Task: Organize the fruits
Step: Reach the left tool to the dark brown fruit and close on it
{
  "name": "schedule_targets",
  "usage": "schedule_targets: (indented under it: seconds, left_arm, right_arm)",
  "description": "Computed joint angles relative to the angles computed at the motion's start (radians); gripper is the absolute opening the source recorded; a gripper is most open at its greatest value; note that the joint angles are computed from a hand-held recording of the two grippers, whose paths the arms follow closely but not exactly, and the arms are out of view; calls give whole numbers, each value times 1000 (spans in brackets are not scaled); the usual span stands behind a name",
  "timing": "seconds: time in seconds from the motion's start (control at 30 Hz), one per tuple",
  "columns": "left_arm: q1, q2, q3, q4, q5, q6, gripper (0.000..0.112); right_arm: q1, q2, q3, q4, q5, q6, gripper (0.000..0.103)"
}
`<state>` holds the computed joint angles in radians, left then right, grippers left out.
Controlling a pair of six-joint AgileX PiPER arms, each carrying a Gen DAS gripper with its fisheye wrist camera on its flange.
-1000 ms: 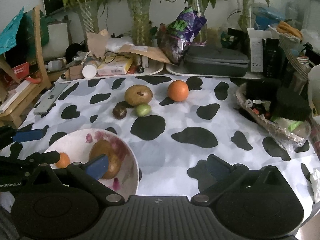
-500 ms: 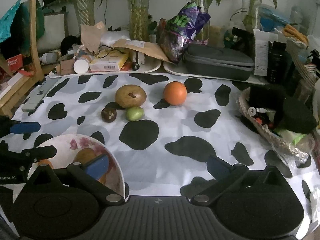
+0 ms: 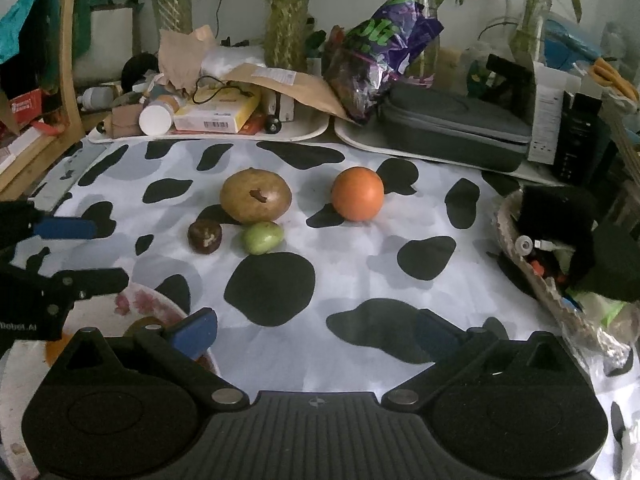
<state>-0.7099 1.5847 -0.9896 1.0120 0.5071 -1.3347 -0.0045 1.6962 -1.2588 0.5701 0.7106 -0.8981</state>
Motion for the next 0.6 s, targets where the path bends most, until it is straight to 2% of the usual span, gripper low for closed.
schedule_targets:
  seconds: [0.17, 0.37, 0.6]
  left_arm:
    - [65, 41, -31, -64, -79, 81, 66]
    - [123, 79, -62, -137, -137, 183, 66]
    - [156, 145, -134, -290, -148, 417, 64]
  right_arm:
    - [15, 48, -50, -29, 4, 34, 103]
    - [33, 91, -97, -46, 9, 43, 103]
    - [51, 146, -159, -67, 17, 56, 103]
